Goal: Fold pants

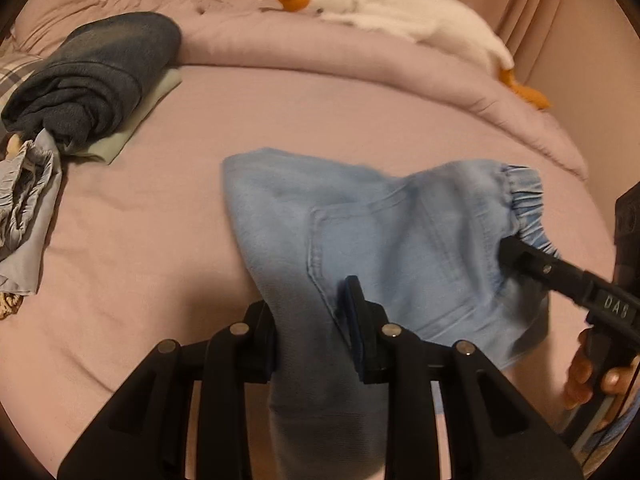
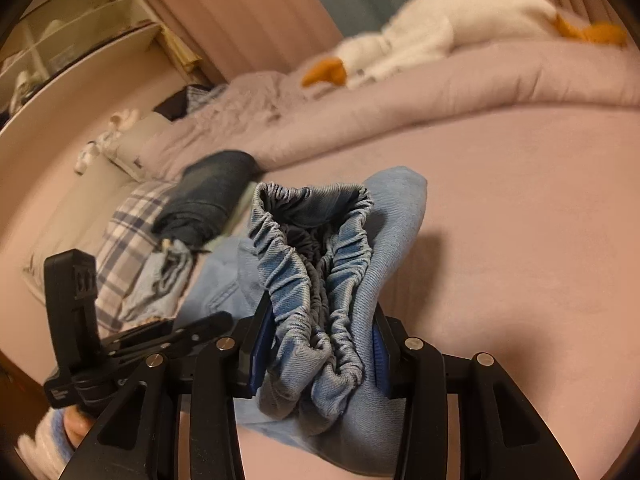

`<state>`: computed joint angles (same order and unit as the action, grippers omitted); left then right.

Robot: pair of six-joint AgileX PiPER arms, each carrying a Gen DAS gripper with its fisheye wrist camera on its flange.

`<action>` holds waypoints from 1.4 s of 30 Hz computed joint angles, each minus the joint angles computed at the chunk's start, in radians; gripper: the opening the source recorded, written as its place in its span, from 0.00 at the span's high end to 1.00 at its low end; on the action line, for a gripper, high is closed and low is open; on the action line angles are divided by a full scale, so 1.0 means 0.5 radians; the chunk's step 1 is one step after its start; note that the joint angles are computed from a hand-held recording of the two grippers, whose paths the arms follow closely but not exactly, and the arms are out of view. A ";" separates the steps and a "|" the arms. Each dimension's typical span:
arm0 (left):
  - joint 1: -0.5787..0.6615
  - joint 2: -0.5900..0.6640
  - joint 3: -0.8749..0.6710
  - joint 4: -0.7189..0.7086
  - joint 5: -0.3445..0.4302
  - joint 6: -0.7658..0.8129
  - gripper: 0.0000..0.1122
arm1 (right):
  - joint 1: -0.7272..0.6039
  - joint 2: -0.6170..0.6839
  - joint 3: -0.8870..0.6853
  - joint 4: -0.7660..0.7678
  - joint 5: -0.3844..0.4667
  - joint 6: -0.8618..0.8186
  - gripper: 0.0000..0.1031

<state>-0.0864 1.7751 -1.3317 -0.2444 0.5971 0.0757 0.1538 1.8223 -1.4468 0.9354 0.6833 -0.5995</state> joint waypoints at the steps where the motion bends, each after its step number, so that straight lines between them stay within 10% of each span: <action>1: 0.001 0.001 0.020 0.019 -0.009 0.013 0.69 | 0.008 0.045 -0.038 -0.064 0.011 0.080 0.54; 5: -0.037 -0.062 0.126 0.321 -0.049 -0.221 0.38 | -0.020 0.162 -0.118 -0.307 0.063 0.432 0.41; 10: -0.027 -0.156 0.342 0.295 -0.174 -0.172 0.35 | -0.125 0.044 0.079 -0.235 0.128 0.420 0.29; 17: -0.207 -0.422 0.398 0.823 -0.009 -0.650 0.34 | 0.125 -0.162 0.206 -1.049 -0.035 0.927 0.26; 21: -0.264 -0.710 0.445 0.841 0.139 -0.704 0.09 | 0.159 -0.438 0.301 -1.202 0.008 0.999 0.26; 27: -0.460 -1.057 0.415 0.972 0.417 -0.901 0.09 | 0.297 -0.847 0.310 -1.487 0.220 1.086 0.01; 42: -0.916 -1.358 0.436 1.397 0.780 -1.404 0.09 | 0.497 -1.111 0.328 -1.655 0.340 1.227 0.01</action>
<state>-0.5443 1.0961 -1.1135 0.4542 0.9870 -0.6262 0.4025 1.2666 -1.2828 0.1080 0.8531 0.0142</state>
